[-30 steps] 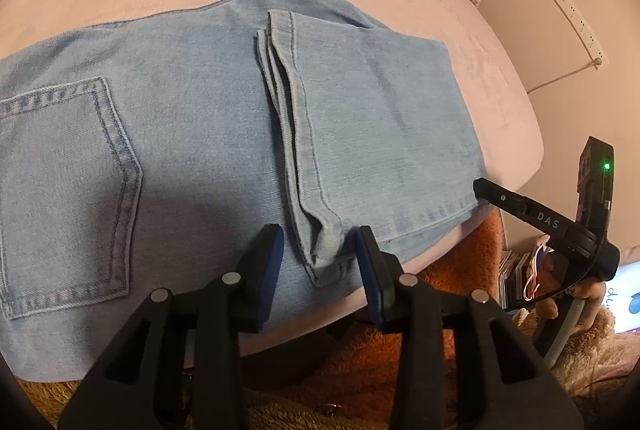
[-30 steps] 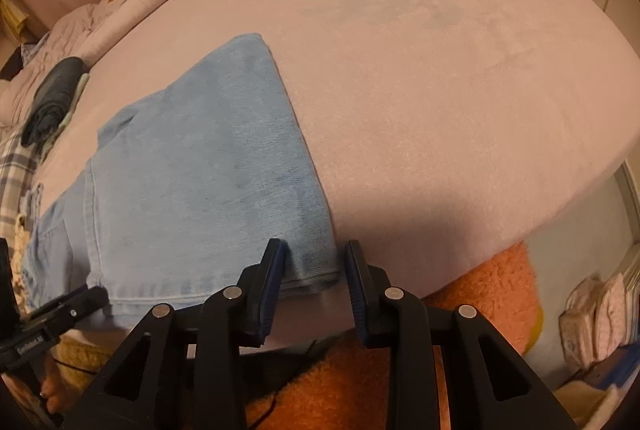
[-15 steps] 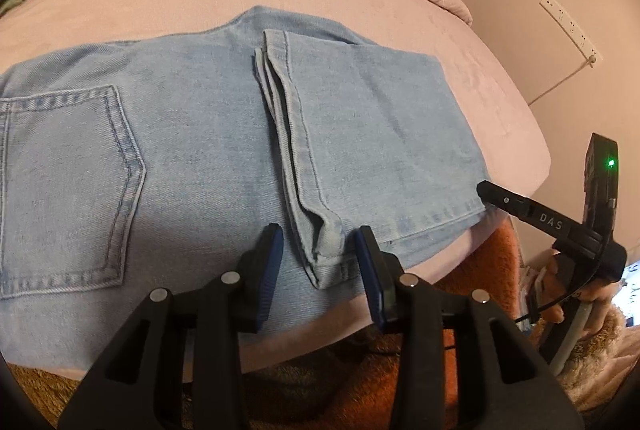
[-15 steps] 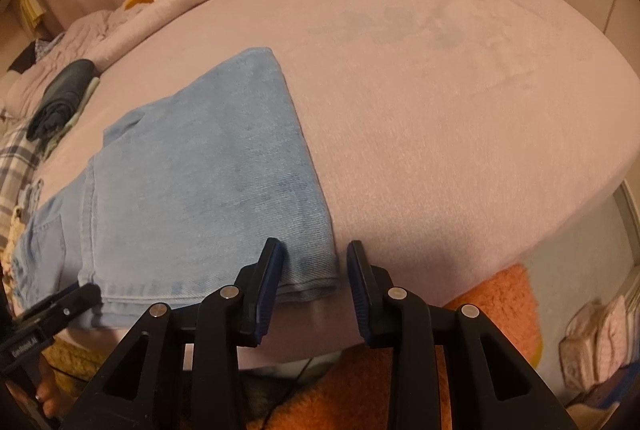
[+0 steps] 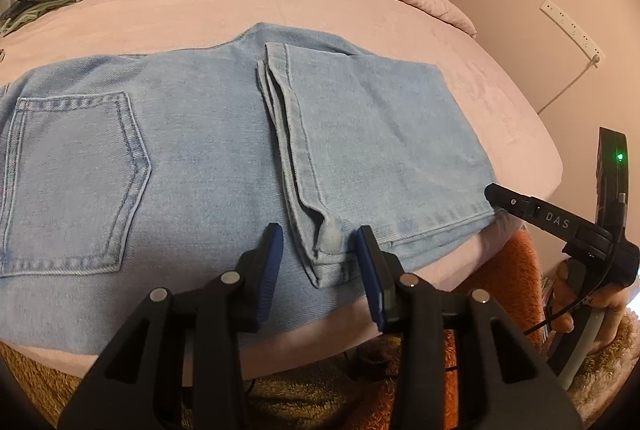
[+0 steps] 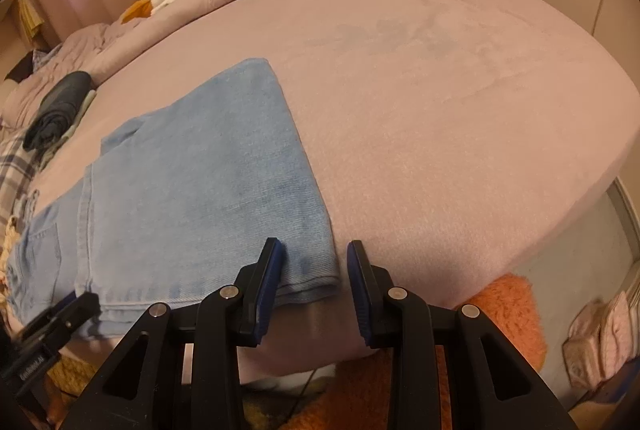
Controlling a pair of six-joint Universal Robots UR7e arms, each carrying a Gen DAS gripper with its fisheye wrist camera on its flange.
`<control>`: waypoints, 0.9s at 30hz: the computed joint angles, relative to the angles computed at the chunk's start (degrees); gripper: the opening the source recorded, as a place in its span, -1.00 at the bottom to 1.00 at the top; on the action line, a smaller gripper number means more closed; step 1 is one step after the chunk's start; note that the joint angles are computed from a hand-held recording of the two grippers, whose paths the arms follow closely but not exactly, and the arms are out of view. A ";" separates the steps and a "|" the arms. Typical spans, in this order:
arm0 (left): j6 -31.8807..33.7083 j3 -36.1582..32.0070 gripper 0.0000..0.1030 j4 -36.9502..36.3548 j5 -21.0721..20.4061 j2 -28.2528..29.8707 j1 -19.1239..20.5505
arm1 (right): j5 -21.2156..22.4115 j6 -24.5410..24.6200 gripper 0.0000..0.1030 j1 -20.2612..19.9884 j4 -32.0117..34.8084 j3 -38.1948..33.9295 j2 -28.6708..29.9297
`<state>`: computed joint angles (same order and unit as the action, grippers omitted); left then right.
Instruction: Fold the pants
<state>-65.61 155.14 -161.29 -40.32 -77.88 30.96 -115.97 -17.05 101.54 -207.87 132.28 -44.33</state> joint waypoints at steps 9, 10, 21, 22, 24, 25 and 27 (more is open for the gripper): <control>-0.27 1.26 -0.24 -2.21 0.55 0.52 -0.76 | 0.32 -0.37 -0.39 -0.07 -1.21 0.05 0.51; -0.40 1.29 -0.24 -2.19 0.50 0.43 -0.77 | 0.22 -0.43 -0.39 0.01 -1.41 0.01 0.64; -1.15 2.35 -0.24 -3.68 0.49 -0.32 -1.20 | -1.93 0.39 -0.36 1.02 -2.06 -0.57 1.54; -1.45 2.39 -0.24 -3.60 0.51 -0.37 -1.28 | -2.07 0.45 -0.36 1.11 -2.16 -0.61 1.64; -1.53 2.58 -0.25 -3.95 0.52 -0.49 -1.36 | -2.15 0.54 -0.35 1.15 -2.23 -0.65 1.72; -1.69 2.68 -0.25 -4.19 0.58 -0.45 -1.45 | -2.15 0.54 -0.35 1.15 -2.23 -0.65 1.72; -1.64 2.98 -0.25 -4.99 0.62 -0.56 -1.43 | -2.13 0.51 -0.35 1.11 -2.13 -0.68 1.66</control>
